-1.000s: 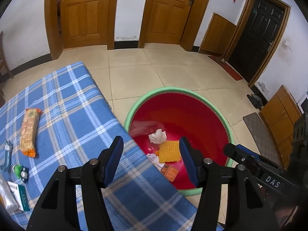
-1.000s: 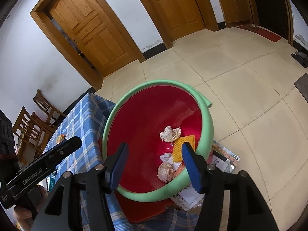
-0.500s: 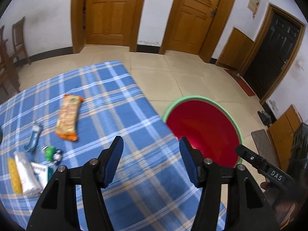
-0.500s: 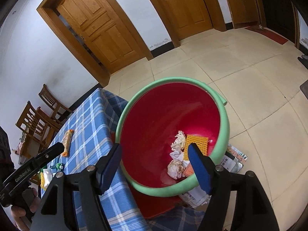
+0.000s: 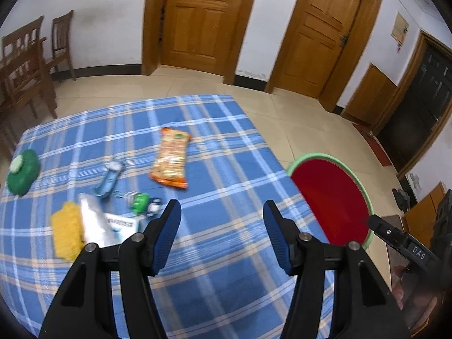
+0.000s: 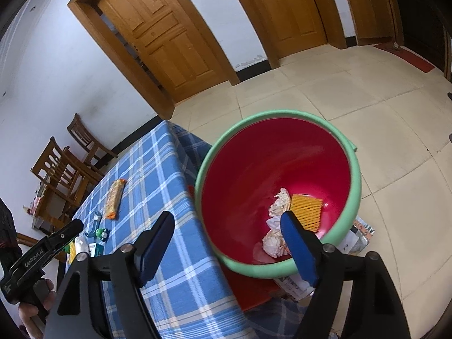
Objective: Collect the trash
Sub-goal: 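Move both open tools back over the table, then grasp the yellow foam net sheet with the left tool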
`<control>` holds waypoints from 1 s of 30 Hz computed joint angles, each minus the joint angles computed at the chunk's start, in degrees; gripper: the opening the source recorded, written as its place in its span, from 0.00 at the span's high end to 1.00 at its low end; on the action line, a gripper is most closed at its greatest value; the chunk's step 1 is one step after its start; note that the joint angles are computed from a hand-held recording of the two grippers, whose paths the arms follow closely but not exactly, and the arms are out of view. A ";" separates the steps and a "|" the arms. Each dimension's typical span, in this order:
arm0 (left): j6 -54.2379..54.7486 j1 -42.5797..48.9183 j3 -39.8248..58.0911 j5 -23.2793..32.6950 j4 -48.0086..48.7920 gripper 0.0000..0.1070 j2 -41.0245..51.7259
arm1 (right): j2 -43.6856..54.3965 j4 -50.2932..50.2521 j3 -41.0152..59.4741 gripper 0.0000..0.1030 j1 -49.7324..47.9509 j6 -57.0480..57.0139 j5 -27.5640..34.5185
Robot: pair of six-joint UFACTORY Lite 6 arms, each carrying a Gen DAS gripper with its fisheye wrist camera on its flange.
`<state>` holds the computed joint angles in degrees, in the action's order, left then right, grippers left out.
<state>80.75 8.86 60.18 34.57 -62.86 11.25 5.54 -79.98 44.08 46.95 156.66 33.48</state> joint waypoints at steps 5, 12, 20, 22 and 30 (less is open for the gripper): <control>0.10 5.58 2.19 1.47 0.18 0.44 1.53 | 1.77 0.58 2.46 0.22 0.59 -1.74 -0.26; 0.73 13.15 6.92 3.85 -0.01 0.44 5.26 | 5.30 2.47 7.11 0.22 1.28 -5.13 -0.59; -1.43 19.44 14.01 3.49 1.35 0.43 12.52 | 8.71 4.48 11.45 0.21 1.43 -8.75 -1.10; -2.35 20.19 15.73 2.85 2.02 0.43 14.78 | 9.29 4.97 12.17 0.21 1.50 -9.51 -1.30; -5.66 20.94 20.39 0.18 4.71 0.39 22.92 | 12.07 7.55 15.60 0.21 1.66 -13.17 -1.83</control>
<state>75.09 29.80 80.57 34.75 -58.15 34.16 17.61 -72.43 59.68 48.62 143.49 31.66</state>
